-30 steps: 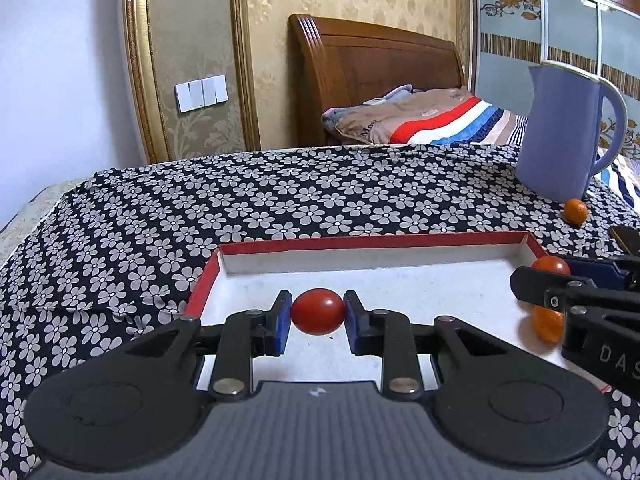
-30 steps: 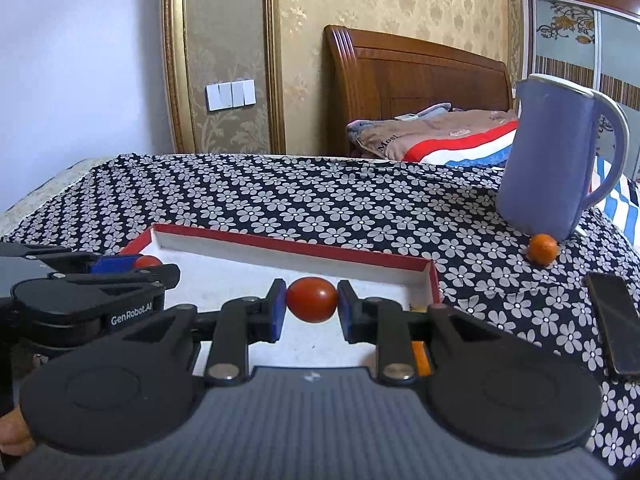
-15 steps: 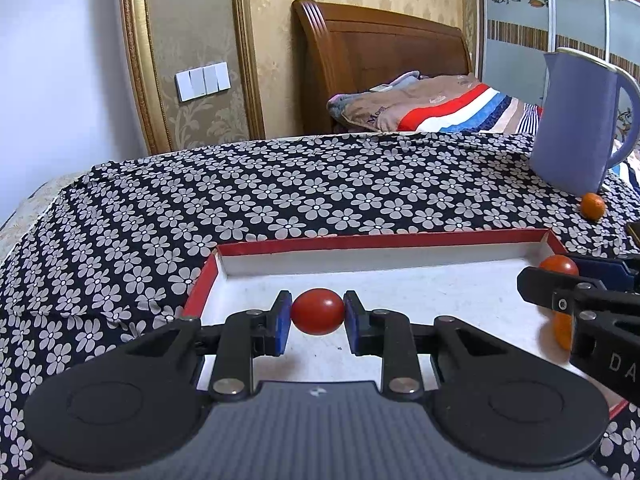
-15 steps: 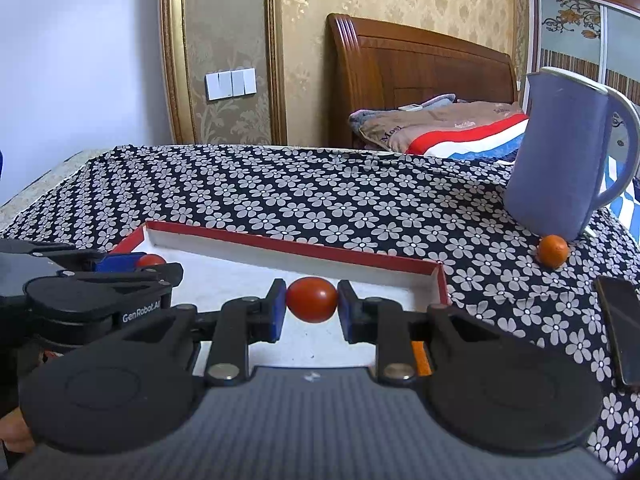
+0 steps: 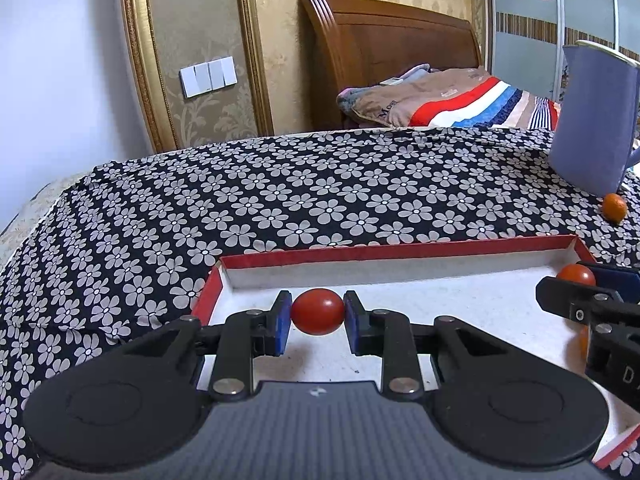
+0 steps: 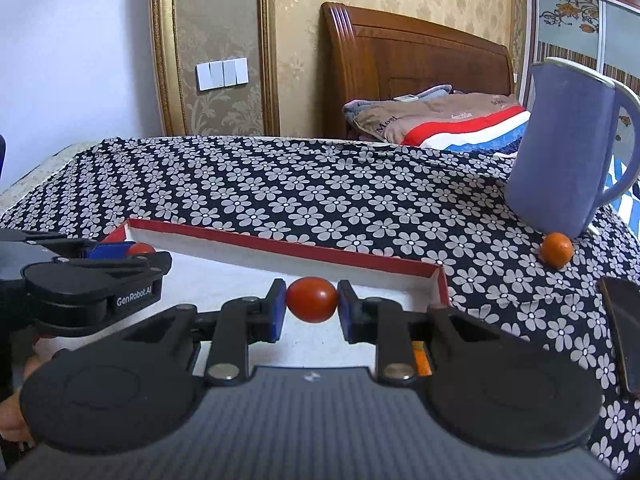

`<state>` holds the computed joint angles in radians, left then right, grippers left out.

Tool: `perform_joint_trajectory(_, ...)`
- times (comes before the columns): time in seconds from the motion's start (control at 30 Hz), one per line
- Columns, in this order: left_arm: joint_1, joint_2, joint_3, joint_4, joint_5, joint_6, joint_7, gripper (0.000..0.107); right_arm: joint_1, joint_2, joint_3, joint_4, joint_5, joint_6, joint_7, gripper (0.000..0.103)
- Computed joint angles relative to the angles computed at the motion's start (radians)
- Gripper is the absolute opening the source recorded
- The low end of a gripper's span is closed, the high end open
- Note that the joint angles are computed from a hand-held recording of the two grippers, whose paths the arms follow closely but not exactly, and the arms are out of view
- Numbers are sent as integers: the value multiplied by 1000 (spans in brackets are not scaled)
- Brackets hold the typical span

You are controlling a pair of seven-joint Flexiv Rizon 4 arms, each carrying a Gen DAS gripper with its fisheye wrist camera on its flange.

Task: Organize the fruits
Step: 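Carry both red cherry tomatoes over the tray, then open the left tool dropping its cherry tomato while the right tool releases its own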

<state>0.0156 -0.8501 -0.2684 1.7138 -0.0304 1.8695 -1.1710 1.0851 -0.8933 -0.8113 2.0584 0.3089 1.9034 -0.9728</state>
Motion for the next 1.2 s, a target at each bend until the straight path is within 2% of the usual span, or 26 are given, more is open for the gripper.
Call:
perform_joint_trajectory(0.33, -46, -27, 45, -63, -48, -43, 0, 27, -24, -31, -13, -45, -35, -50, 41, 26)
perform_joint_trajectory(0.7, -54, -47, 48, -95, -76, -75, 8, 27, -59, -60, -4, -70, -105, -91, 97, 26)
perform_joint_trajectory(0.8, -37, -45, 26, -89, -73, -85, 14, 27, -57, -59, -8, -64, -109, -84, 108, 43)
perform_joint_trajectory(0.97, -8, -27, -2, -58, -73, -89, 12, 27, -19, -63, -39, -37, -93, -68, 114, 43)
perform_joint_trajectory(1.03, 32, -16, -41, -33, -60, -84, 14, 28, 3, -57, -49, -13, -73, -46, 115, 45)
perform_joint_trajectory(1.1, 92, -4, -100, -1, -40, -80, 18, 33, 37, -61, -68, 14, -39, -10, 110, 58)
perform_joint_trajectory(1.13, 129, -2, -138, 17, -23, -70, 22, 49, 59, -66, -80, 28, -19, 6, 104, 62)
perform_joint_trajectory(1.17, 159, -1, -166, 33, -7, -53, 23, 75, 77, -71, -89, 41, 1, 24, 97, 62)
perform_joint_trajectory(1.2, 170, 1, -175, 42, 7, -34, 21, 83, 95, -73, -96, 54, 22, 41, 88, 64)
